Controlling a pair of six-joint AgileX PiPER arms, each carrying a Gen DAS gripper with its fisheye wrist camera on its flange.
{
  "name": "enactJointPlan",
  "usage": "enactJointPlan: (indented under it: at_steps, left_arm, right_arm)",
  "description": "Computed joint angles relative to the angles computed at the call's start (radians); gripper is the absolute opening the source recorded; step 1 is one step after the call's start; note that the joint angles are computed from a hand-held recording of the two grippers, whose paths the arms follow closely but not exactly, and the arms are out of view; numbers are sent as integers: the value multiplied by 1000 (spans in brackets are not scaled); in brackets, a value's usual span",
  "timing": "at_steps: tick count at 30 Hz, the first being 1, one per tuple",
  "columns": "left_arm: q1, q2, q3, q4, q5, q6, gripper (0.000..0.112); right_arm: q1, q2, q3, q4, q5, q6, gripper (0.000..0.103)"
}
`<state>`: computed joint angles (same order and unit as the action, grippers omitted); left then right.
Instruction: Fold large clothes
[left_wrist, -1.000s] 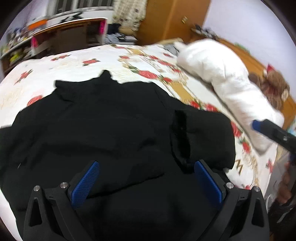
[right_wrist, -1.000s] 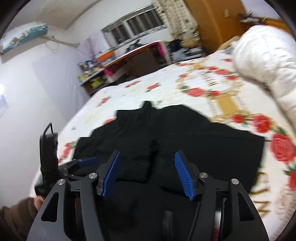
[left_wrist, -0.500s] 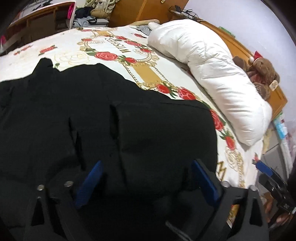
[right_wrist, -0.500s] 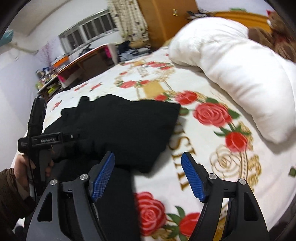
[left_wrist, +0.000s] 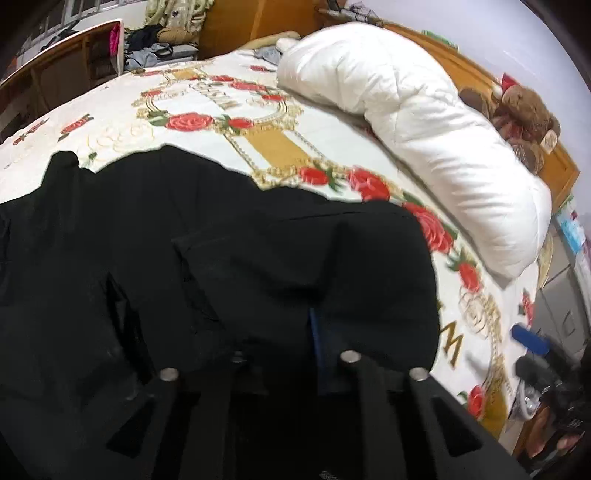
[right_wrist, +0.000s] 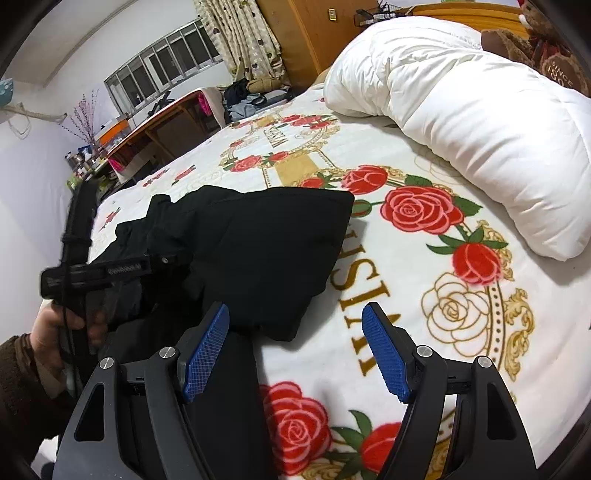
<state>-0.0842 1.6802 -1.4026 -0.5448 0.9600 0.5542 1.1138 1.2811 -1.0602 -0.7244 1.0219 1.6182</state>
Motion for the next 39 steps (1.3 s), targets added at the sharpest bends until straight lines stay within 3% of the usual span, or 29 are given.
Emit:
enactJointPlan:
  at_steps: [3,12,23,27,34,39]
  left_arm:
    - [22,-41,-11,-6,-13,1,14]
    - [171,-93,-116,-75,48,44,13]
    - [428,-67,-218,-123,122,88,13]
    - [499,-70,-189,-131,131,138,13]
    - [566,-30,-150,-86,86,129,13]
    - [619,-37,-87,-47,33,152,13]
  right_arm:
    - [0,13,-13,-2,0,0,74]
    - [-41,127,-120,47,-20,-96,74]
    - [-68,290,-308,98,-57,-232,74]
    - [-84,344,-373,106,-76,-286,74]
    - [-128,459,-515,151,-66,-422,74]
    - [-204,551,-630,247,-127,-601,74]
